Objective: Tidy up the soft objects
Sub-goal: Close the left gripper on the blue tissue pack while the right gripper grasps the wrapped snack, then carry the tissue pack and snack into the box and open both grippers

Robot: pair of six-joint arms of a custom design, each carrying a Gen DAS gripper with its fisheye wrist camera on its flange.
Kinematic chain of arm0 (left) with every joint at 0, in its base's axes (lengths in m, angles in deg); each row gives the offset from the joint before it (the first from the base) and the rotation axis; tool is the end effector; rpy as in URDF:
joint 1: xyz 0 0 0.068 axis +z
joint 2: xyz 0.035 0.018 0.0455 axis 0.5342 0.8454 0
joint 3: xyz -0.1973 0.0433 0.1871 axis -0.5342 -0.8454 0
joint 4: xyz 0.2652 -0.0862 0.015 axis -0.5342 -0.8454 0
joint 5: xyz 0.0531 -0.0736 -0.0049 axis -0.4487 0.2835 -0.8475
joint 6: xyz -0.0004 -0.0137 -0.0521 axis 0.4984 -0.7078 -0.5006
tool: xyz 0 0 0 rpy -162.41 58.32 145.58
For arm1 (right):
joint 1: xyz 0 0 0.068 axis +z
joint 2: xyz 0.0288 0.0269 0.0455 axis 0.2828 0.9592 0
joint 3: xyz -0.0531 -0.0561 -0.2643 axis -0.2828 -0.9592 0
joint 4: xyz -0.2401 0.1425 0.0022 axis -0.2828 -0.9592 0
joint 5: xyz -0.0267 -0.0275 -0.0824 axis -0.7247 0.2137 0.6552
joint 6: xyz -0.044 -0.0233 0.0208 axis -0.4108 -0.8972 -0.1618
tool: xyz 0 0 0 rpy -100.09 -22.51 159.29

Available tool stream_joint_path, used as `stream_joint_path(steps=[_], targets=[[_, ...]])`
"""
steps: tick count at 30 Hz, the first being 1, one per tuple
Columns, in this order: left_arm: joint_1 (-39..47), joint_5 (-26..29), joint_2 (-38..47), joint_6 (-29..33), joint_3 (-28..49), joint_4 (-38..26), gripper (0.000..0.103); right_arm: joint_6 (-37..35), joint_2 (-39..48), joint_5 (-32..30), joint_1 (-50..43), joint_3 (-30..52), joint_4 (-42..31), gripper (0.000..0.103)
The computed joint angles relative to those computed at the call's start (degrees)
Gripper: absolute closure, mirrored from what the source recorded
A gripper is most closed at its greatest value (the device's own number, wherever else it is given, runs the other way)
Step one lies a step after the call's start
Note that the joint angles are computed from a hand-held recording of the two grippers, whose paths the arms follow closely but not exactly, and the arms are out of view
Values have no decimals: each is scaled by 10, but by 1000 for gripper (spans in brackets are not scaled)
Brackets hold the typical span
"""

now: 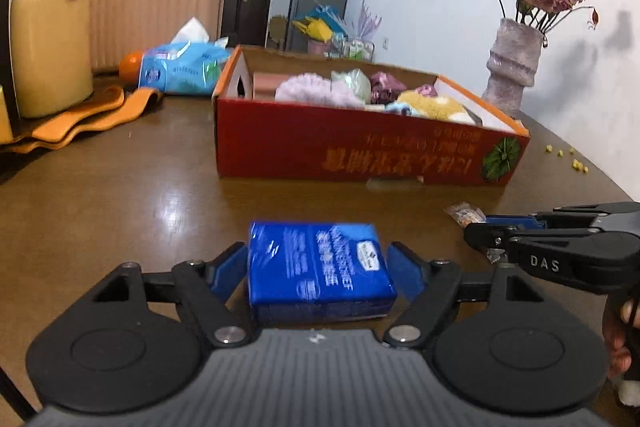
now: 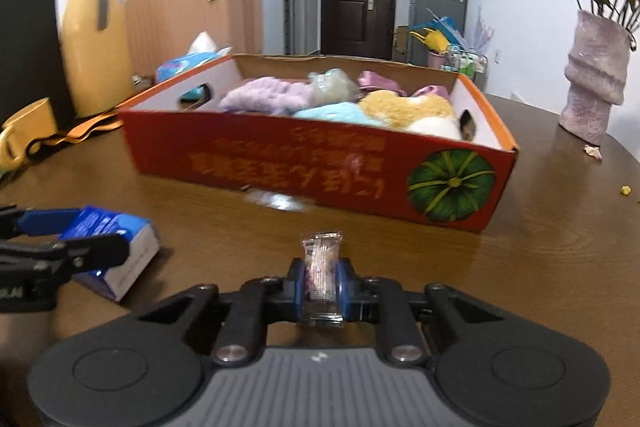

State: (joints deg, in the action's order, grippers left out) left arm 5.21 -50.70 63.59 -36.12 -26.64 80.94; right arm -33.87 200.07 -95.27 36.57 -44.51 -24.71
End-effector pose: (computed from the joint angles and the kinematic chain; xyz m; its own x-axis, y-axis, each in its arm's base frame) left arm 0.1824 -0.0724 0.0277 -0.5061 -0.2908 -0.8120 -0.3026 0.9415 -0.1485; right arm 0.3157 0.1272 0.0347 -0.4433 -0.4270 -0.7881 -0.6845 0.7290 -0.0099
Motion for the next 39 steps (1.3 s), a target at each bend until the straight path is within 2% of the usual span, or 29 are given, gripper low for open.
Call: stream_joint_path(steps=[3, 8, 13, 18, 21, 23, 25, 27, 29, 30, 34, 36, 39], targets=[[-20, -18, -2, -19, -18, 13, 32, 7, -25, -3, 8, -52, 28, 87], [-100, -95, -42, -44, -30, -38, 34, 6, -84, -20, 2, -138, 67, 87], [-189, -156, -116, -102, -33, -141, 34, 4, -148, -57, -37, -206, 94, 87], [-232, -193, -179, -136, -26, -234, 33, 11, -161, -98, -75, -220, 99, 87], [-223, -189, -202, -126, -25, -249, 33, 13, -163, -119, -90, -211, 90, 87], [-197, -176, -231, -90, -27, -247, 33, 15, -169, -131, -95, -197, 75, 87], [-145, -142, -277, -26, -34, -223, 33, 18, -176, -140, -94, -169, 49, 87], [-69, -82, -321, 42, -32, -200, 33, 16, -179, -139, -86, -128, 21, 87], [30, 11, -326, 85, -8, -179, 33, 16, -169, -137, -75, -73, -11, 87], [84, 58, -306, 97, 24, -187, 33, 20, -156, -138, -68, -32, -36, 87], [206, 151, -181, 152, 163, -220, 33, 38, -63, -128, -37, 161, -158, 87], [237, 168, -116, 178, 249, -283, 33, 44, -4, -111, -20, 262, -219, 87], [266, 212, -50, 188, 329, -342, 33, 62, 91, -101, -2, 414, -304, 87]])
